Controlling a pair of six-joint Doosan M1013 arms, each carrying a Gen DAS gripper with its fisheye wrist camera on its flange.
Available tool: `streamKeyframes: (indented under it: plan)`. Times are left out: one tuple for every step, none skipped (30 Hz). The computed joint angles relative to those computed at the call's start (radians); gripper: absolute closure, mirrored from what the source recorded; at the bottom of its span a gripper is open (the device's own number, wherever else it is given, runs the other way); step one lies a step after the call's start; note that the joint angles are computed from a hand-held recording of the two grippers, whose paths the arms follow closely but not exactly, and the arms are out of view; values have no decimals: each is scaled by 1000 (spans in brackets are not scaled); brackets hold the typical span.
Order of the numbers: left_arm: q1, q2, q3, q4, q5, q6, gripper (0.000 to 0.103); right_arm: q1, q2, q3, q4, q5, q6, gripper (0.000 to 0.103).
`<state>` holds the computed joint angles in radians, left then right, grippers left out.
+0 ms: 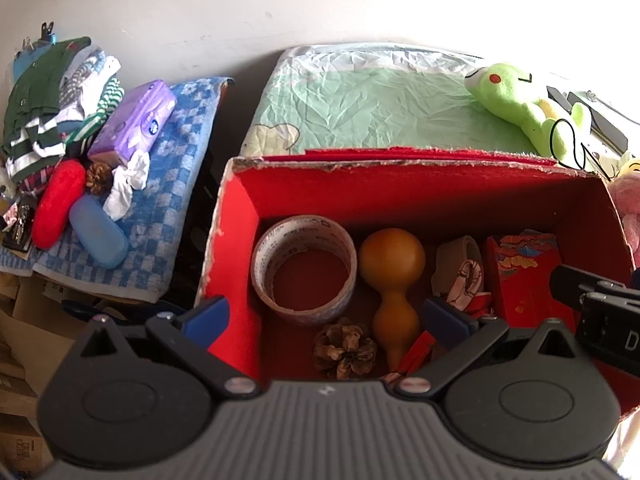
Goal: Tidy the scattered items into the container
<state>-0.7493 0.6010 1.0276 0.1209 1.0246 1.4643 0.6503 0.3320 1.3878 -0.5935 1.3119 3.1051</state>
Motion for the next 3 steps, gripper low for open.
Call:
streamKeyframes:
  plan:
    - [0,0,0,0,0,0,1,0,0,0,2,0,0,20]
    - [-1,0,1,1,-1,0,1,-1,1,0,3,1,1,20]
    - [-1,0,2,2,-1,0,1,-1,1,0,3,1,2,20]
